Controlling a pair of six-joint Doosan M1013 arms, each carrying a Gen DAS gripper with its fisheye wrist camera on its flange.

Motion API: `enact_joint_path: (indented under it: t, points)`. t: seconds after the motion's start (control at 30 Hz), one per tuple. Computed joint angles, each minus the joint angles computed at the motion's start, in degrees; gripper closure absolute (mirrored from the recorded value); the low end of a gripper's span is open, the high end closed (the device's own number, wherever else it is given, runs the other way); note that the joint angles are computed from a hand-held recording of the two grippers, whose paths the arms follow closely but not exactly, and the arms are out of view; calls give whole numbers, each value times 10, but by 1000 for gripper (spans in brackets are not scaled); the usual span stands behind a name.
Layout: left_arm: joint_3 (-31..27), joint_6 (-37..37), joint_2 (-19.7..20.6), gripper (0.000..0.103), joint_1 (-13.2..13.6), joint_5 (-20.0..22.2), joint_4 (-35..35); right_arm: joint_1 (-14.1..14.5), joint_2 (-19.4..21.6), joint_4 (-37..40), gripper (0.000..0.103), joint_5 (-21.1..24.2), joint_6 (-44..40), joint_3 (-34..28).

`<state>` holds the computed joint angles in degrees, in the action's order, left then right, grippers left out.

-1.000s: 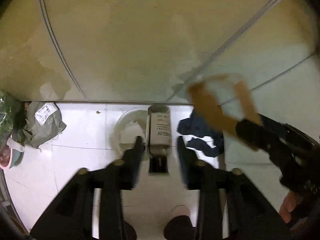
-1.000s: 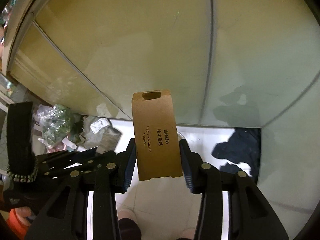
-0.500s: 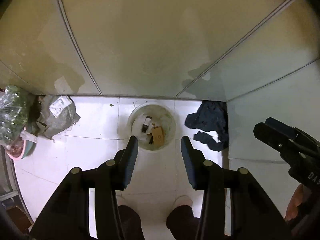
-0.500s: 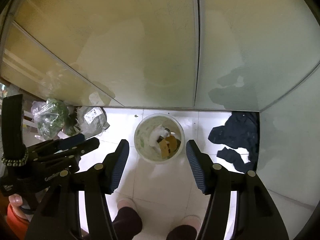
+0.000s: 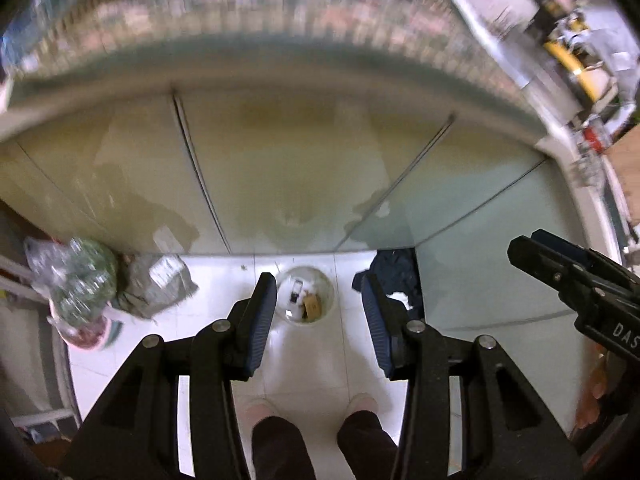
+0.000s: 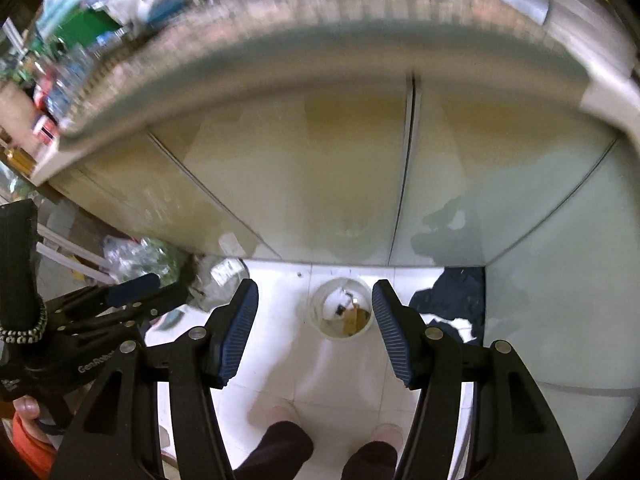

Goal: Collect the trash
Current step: 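Raise both tools back up over the floral cloth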

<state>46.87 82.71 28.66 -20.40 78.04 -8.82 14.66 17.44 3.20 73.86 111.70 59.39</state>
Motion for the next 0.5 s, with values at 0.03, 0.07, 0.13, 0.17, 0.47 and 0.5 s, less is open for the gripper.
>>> enact_joint_path:
  t: [0.03,0.07,0.13,0.17,0.47,0.5]
  points:
    - [-15,7,-2,60,3,4,-2,4,0,-8,48,6,6,-13]
    - [-25,13,-5,60,6,5,-4,9,-1,-20,48,12,15,-30]
    - [-47,28,-10,60,12,3,-7,16,-1,-40,48,19,26,-54]
    - [-60,34,-11,60,14,4,-8,23,-1,-56,48,22,34,-69]
    - [-140,94,-26,56,39,-31,-37,78,10,-176,48,19,97,-179]
    - [-143,99,-30,56,41,-39,-40,85,13,-190,48,18,101,-191]
